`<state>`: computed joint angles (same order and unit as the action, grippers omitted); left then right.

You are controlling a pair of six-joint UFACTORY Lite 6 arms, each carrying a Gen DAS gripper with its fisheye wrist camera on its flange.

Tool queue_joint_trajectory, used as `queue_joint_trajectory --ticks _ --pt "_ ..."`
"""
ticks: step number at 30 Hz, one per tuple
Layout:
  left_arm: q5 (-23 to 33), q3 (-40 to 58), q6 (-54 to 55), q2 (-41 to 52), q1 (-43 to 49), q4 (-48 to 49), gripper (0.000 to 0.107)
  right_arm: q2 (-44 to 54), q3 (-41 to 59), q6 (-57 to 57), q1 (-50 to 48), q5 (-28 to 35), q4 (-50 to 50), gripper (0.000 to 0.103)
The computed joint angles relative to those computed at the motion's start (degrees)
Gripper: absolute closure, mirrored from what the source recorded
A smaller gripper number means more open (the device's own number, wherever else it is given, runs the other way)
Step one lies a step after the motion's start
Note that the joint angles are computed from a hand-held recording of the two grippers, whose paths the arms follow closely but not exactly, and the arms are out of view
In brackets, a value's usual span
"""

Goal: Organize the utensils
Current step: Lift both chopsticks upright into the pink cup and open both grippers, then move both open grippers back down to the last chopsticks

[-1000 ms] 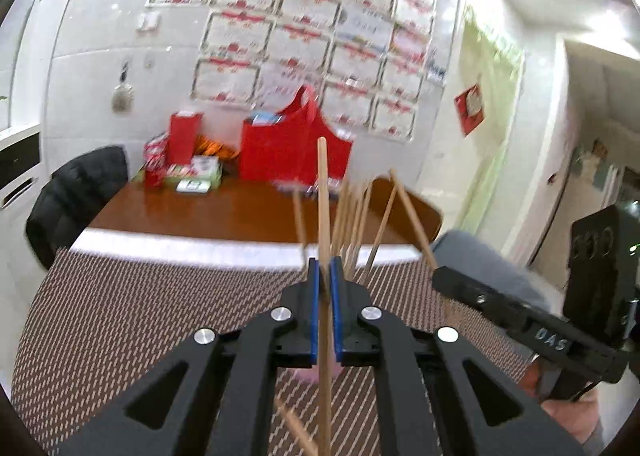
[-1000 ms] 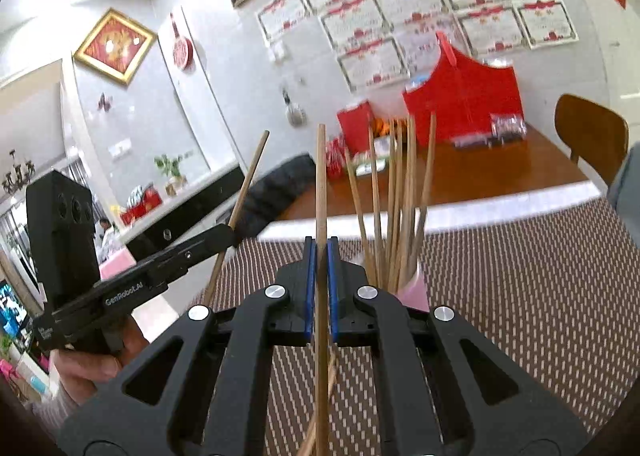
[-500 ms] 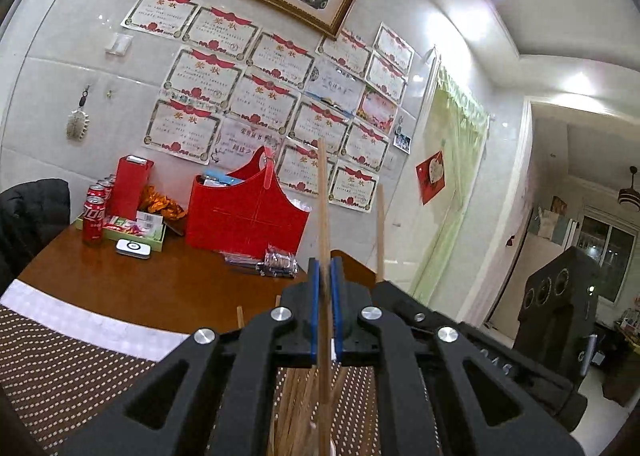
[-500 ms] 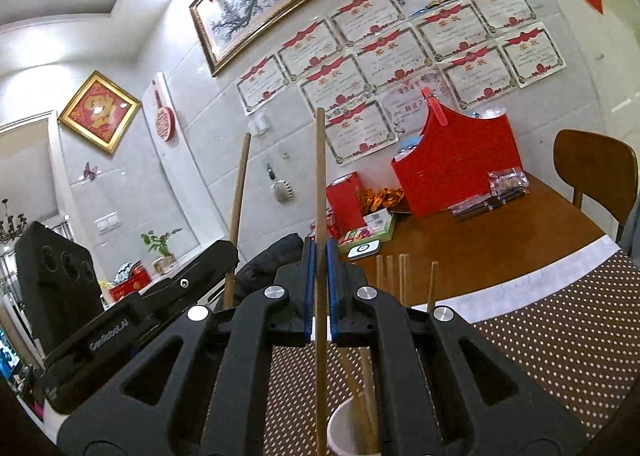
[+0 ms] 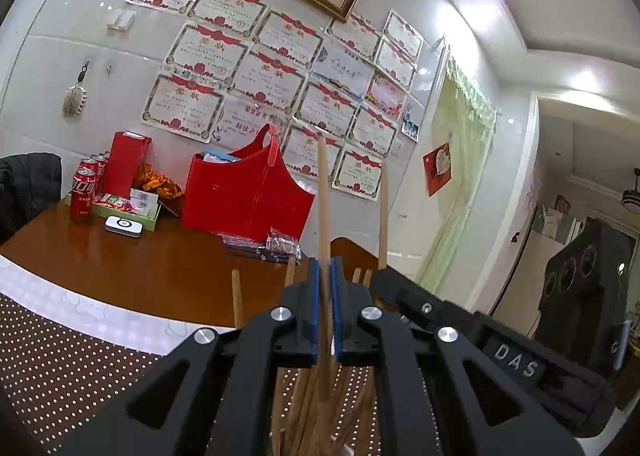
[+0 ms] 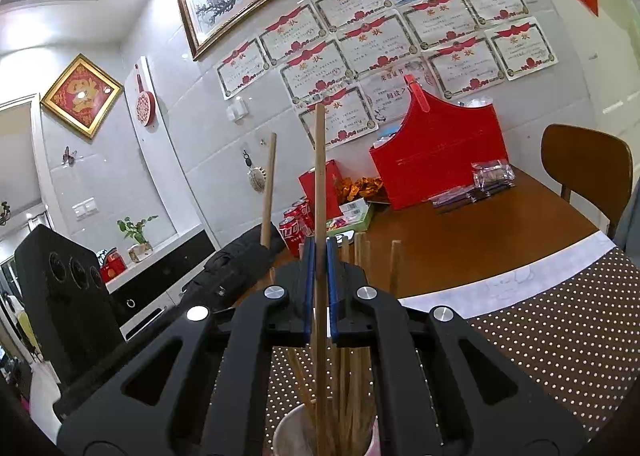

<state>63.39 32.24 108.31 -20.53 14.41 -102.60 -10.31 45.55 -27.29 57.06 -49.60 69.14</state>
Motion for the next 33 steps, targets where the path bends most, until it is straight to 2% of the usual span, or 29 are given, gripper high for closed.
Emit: queue_joint_trajectory --ticks 7,9,10,11,12,13,14,18,21,29,33 --pt "-1.7 -2.4 4.1 0.6 -0.1 -0.8 0.101 1.0 -0.4 -0.1 0.4 0.6 0.8 0.096" --pt "-2.0 -2.8 3.6 -0.1 1.1 0.9 0.097 0.3 -0.7 -1.2 1.1 0.9 2.3 0.094" --pt "-1.6 -2.8 3.1 -0.4 1.9 1.6 0.081 -0.2 -1.1 -1.7 1.6 0.7 3.2 0.075" --pt "-0.9 -3.3 2.7 -1.2 3.1 2.2 0.064 -1.3 -1.8 -2.1 2.8 -0.3 4.4 0.033" --pt "-0.1 -4.0 2.3 -2.7 4.8 2.6 0.058 -2.4 -2.9 -1.4 3.9 -1.6 4.1 0.017" --pt "0.3 -4.3 2.0 -3.8 5.8 3.0 0.050 -3.0 -3.3 -2.1 5.9 -4.7 5.5 0.011" --pt "0.8 -4.6 1.3 -5.0 7.2 3.9 0.044 -3.6 -3.5 -3.3 7.5 -7.2 7.0 0.011" --pt "3.2 -4.9 -2.6 -10.2 12.9 8.0 0.039 -7.6 -4.0 -7.7 12.6 -12.7 12.3 0.006" --pt "7.9 -5.1 -6.1 -14.5 19.5 12.0 0.032 -9.2 -3.1 -11.5 16.7 -17.0 16.6 0.006" --pt "20.6 -3.4 -12.5 -23.9 37.0 22.1 0.030 -9.7 0.5 -17.4 26.0 -25.5 23.9 0.006" --pt "30.4 -1.6 -12.9 -26.7 49.0 26.4 0.029 -8.5 3.0 -19.1 30.9 -29.6 27.0 0.006"
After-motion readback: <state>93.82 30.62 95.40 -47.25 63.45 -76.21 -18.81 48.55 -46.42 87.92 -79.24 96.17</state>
